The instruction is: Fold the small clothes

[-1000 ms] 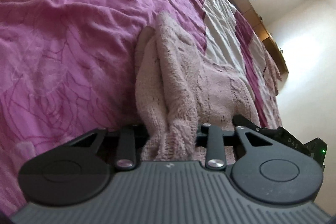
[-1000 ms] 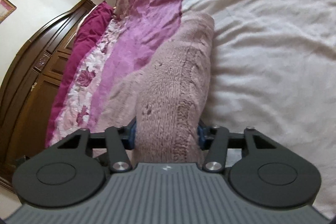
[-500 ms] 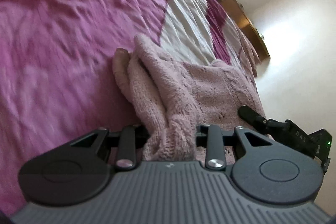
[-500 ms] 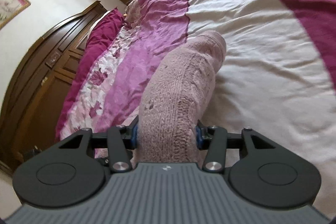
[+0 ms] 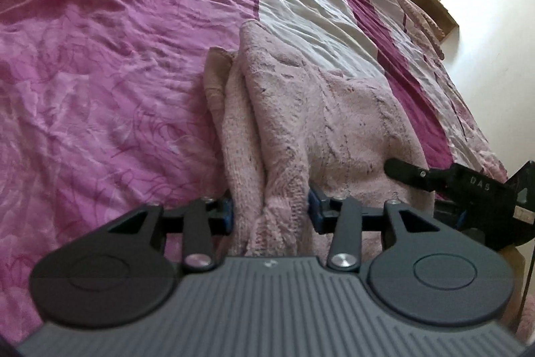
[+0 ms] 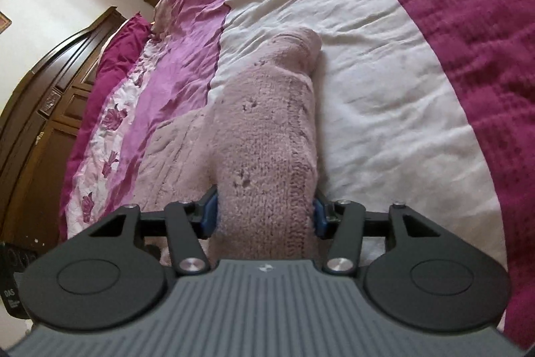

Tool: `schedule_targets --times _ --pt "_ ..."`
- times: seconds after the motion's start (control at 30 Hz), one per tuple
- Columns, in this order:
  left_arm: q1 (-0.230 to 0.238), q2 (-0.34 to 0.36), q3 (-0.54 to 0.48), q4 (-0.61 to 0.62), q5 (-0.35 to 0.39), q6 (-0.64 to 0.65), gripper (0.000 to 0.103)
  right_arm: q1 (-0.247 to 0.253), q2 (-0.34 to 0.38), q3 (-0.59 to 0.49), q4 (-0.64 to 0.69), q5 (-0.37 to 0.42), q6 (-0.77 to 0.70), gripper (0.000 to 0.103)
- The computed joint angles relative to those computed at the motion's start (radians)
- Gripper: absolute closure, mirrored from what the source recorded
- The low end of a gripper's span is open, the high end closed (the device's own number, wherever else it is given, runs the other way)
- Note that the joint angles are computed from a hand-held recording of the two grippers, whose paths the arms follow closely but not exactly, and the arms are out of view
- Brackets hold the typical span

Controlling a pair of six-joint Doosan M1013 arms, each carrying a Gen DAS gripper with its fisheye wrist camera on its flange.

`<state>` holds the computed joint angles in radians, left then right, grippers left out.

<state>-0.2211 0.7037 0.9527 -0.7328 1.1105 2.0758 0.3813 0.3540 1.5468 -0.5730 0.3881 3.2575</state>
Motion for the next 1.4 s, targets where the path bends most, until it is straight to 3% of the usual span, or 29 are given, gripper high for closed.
schedule_targets --times 0.07,0.17,0.57,0.83,1.03,1.13,1.3,1.4 --pt "0.000 -0.004 0.008 0.009 -0.012 -0.013 0.055 0.007 -0.003 -0.001 -0.027 0.014 0.010 0.033" --pt "0.002 -0.009 0.014 0.024 -0.027 -0.028 0.050 0.021 -0.005 -0.011 -0.081 0.057 0.029 0.027" --pt "-0.009 -0.066 0.053 0.154 -0.084 -0.046 0.053 0.085 -0.035 -0.025 -0.118 0.172 -0.057 0.023" --pt "-0.034 -0.125 0.118 0.263 -0.094 0.022 0.034 0.120 -0.030 -0.066 -0.007 0.279 -0.190 0.019" --pt "-0.056 -0.155 0.182 0.351 -0.131 0.024 0.034 0.141 -0.011 -0.086 0.074 0.351 -0.278 0.018" --pt "-0.068 -0.155 0.193 0.398 -0.117 0.006 0.034 0.147 0.001 -0.095 0.112 0.380 -0.305 0.018" --pt "-0.095 -0.171 0.236 0.495 -0.159 -0.005 0.033 0.164 0.024 -0.119 0.084 0.436 -0.328 0.016" --pt "-0.102 -0.174 0.244 0.509 -0.170 -0.021 0.027 0.165 0.031 -0.126 0.089 0.447 -0.329 0.015"
